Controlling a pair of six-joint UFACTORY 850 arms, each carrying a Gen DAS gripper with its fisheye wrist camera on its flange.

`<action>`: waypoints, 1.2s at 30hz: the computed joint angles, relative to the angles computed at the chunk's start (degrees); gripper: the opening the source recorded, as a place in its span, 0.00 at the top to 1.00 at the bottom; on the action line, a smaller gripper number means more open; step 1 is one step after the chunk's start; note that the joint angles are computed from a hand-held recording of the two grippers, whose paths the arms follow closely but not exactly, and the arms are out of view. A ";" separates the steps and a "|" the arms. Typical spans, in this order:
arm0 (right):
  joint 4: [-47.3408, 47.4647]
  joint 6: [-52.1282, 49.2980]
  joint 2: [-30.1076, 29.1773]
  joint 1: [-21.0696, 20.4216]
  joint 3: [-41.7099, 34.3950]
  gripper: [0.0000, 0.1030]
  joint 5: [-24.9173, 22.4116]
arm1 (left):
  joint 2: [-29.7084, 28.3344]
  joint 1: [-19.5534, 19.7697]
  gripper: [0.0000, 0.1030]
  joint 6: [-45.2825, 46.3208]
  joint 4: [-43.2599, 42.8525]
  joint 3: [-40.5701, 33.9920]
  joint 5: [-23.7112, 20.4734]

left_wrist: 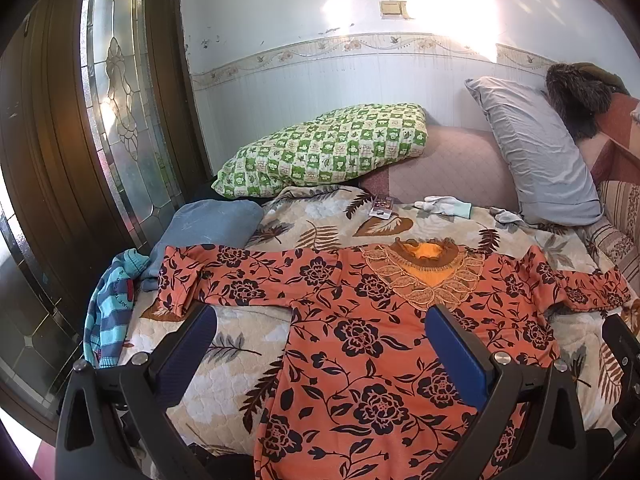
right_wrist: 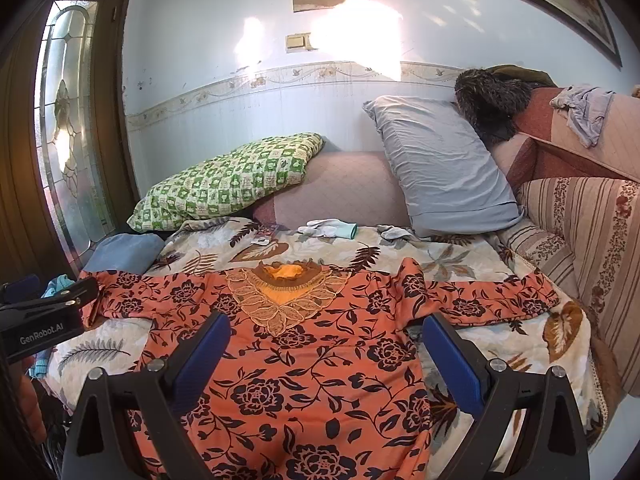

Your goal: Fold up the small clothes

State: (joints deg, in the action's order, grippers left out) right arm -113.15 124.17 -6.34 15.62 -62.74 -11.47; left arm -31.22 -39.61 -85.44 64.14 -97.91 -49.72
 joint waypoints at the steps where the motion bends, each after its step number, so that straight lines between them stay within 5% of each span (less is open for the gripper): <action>1: -0.06 0.00 -0.02 -0.01 -0.02 0.05 0.09 | -0.09 -0.01 0.00 -0.05 0.08 -0.10 -0.09; 36: 7.47 -8.45 -1.35 0.91 -1.60 0.05 0.63 | 0.99 0.71 0.00 -0.79 0.32 1.98 0.79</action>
State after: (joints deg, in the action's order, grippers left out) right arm -105.67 115.72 -7.70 16.53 -64.34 -10.84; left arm -30.23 -38.90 -86.23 64.46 -95.93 -48.93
